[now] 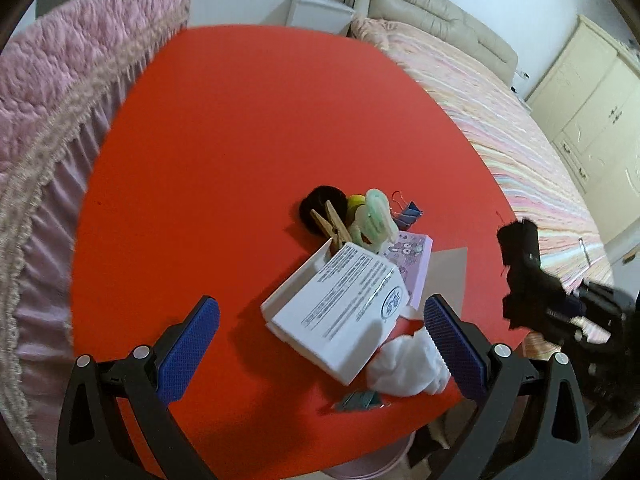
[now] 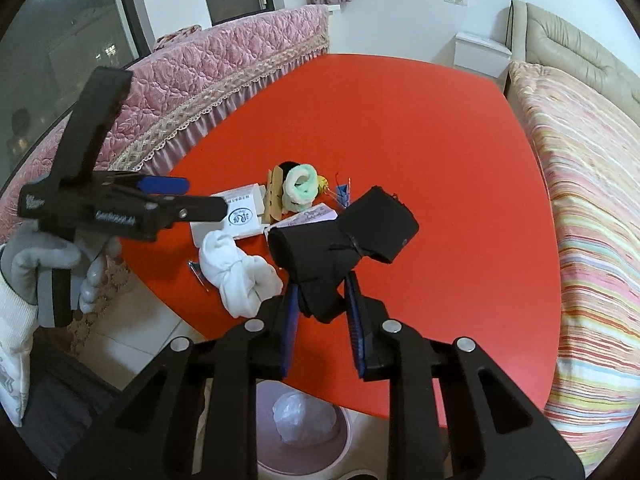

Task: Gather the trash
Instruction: 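Grasp the black cloth with the right tool, then grasp the white box with the left tool while the right tool lifts the black cloth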

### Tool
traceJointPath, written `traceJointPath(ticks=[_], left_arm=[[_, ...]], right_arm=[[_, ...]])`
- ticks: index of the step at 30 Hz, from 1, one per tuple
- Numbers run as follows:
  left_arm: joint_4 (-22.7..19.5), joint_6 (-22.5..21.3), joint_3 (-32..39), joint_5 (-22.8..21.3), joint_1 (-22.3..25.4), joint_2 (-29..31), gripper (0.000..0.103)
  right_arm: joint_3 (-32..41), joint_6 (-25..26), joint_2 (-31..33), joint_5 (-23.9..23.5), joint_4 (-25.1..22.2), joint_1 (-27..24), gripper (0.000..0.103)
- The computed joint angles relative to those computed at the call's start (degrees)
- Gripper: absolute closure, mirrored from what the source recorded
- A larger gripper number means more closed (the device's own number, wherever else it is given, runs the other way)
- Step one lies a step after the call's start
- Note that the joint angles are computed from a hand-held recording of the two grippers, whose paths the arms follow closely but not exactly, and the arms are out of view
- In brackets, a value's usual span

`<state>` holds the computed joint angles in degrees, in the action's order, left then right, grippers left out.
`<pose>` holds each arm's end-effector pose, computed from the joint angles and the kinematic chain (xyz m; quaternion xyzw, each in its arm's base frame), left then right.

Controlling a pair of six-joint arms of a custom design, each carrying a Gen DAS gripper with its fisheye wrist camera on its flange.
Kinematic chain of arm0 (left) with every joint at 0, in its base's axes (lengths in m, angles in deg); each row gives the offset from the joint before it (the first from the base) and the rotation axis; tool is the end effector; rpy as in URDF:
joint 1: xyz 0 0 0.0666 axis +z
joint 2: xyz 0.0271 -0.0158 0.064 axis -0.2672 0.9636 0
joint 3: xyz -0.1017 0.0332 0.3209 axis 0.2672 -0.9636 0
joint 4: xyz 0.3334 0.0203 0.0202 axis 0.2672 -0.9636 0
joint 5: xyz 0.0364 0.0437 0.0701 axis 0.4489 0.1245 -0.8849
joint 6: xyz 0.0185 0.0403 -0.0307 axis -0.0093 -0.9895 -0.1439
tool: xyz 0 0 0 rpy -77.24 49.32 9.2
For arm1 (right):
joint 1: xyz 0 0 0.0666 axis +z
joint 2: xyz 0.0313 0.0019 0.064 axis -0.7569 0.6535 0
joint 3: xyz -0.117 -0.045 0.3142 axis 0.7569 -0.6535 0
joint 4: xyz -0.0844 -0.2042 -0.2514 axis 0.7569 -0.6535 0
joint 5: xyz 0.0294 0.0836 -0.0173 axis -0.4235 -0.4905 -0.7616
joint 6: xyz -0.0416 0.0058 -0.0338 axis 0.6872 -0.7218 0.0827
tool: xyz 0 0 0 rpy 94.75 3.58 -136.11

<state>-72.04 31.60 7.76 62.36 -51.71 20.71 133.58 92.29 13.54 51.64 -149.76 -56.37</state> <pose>0.3533 -0.2518 0.3169 -0.0967 0.9514 -0.1217 0.2659 0.3455 -0.0255 0.3079 -0.3593 0.8797 0.1610 0.2668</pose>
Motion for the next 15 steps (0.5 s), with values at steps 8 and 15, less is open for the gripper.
traceJointPath(ticks=[8, 15], left_arm=[[-1.0, -0.1, 2.2, 1.7, -0.4, 3.1, 0.031], [-0.5, -1.5, 2.3, -0.4, -0.9, 2.1, 0.054]], right_arm=[[0.1, 1.0, 0.5, -0.4, -0.9, -1.1, 0.081], [-0.2, 0.4, -0.1, -1.0, -0.6, -0.8, 0.081]])
